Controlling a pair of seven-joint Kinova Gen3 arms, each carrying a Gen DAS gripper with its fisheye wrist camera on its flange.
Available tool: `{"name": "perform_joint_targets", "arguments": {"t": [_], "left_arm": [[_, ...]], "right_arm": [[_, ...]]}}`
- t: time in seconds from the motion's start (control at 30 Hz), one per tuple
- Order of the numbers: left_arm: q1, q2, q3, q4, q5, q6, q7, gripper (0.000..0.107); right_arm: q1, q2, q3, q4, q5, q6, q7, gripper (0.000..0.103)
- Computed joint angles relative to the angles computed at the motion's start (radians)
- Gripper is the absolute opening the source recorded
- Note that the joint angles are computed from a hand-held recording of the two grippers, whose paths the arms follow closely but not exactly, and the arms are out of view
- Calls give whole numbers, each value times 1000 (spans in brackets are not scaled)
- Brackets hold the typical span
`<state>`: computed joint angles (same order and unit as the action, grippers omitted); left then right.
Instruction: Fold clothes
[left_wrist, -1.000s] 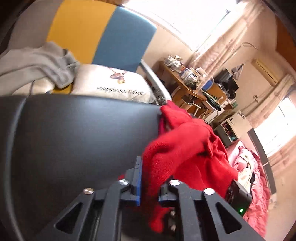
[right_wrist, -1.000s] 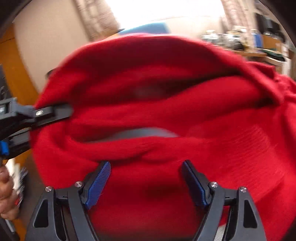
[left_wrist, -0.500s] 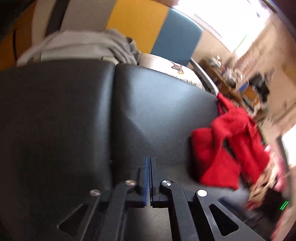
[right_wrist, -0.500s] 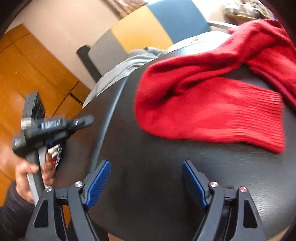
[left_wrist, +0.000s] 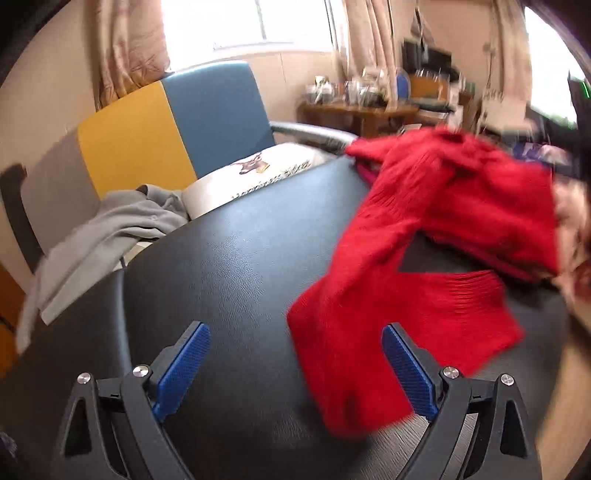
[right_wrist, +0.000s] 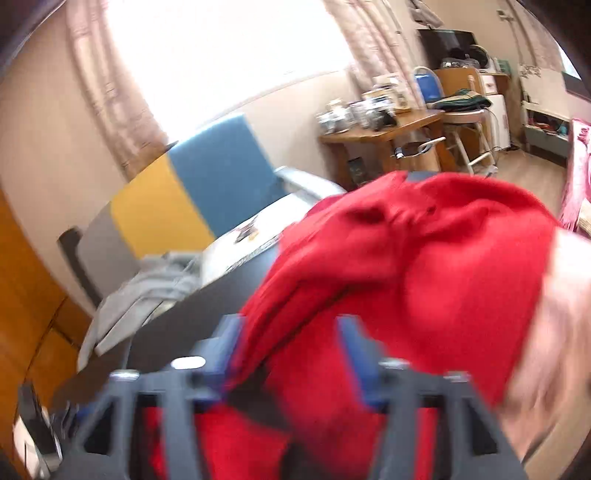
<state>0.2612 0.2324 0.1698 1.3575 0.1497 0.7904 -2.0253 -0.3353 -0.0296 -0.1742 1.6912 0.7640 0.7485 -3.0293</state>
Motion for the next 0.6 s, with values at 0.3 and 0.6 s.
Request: {"name": "perform_joint_targets", "arguments": {"t": [0.3, 0.6], "left_arm": [[5, 231, -5, -273, 109, 236, 76, 87], [-223, 215, 128, -189, 411, 281, 130, 21]], "right_arm": [[21, 271, 259, -275, -217, 47, 329, 40], [248, 307, 47, -309, -452, 3, 608, 8]]}}
